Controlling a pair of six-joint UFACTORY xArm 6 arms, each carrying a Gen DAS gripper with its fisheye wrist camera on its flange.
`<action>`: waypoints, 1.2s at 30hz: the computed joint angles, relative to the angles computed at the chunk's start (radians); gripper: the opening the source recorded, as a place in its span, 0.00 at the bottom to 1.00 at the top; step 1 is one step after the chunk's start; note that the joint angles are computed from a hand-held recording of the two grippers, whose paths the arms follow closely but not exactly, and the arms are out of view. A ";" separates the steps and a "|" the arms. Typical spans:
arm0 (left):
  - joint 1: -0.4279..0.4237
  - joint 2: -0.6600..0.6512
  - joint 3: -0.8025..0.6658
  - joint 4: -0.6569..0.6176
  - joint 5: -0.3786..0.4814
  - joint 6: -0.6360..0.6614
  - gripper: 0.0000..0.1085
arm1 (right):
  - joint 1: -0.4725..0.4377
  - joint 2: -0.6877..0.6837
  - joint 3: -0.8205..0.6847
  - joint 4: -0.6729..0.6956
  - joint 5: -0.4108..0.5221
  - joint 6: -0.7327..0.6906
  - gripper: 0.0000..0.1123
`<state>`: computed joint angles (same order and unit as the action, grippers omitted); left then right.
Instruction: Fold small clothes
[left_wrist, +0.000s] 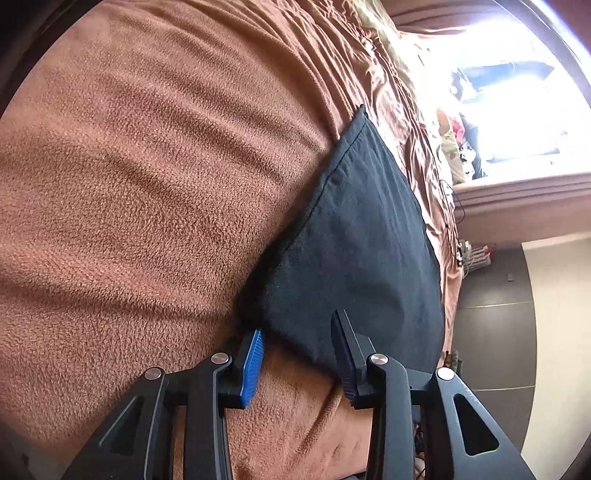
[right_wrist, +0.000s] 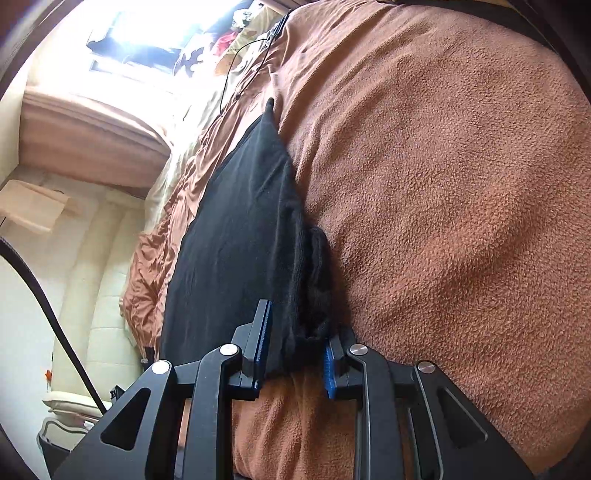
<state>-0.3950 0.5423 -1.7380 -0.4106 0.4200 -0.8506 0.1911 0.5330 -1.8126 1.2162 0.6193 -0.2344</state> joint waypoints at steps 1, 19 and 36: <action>0.001 0.005 -0.008 0.033 0.002 -0.021 0.35 | 0.002 -0.004 0.004 0.009 -0.004 -0.013 0.19; 0.014 0.149 -0.278 0.302 0.208 -0.035 0.33 | 0.030 0.047 -0.077 -0.218 -0.066 0.167 0.04; -0.005 0.009 -0.142 0.480 0.109 -0.149 0.06 | 0.063 -0.144 0.084 -0.337 -0.118 0.238 0.02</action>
<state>-0.4002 0.5515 -1.8802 0.0693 0.5291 -0.9993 0.2545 0.3889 -1.7286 0.8791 0.5011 0.0037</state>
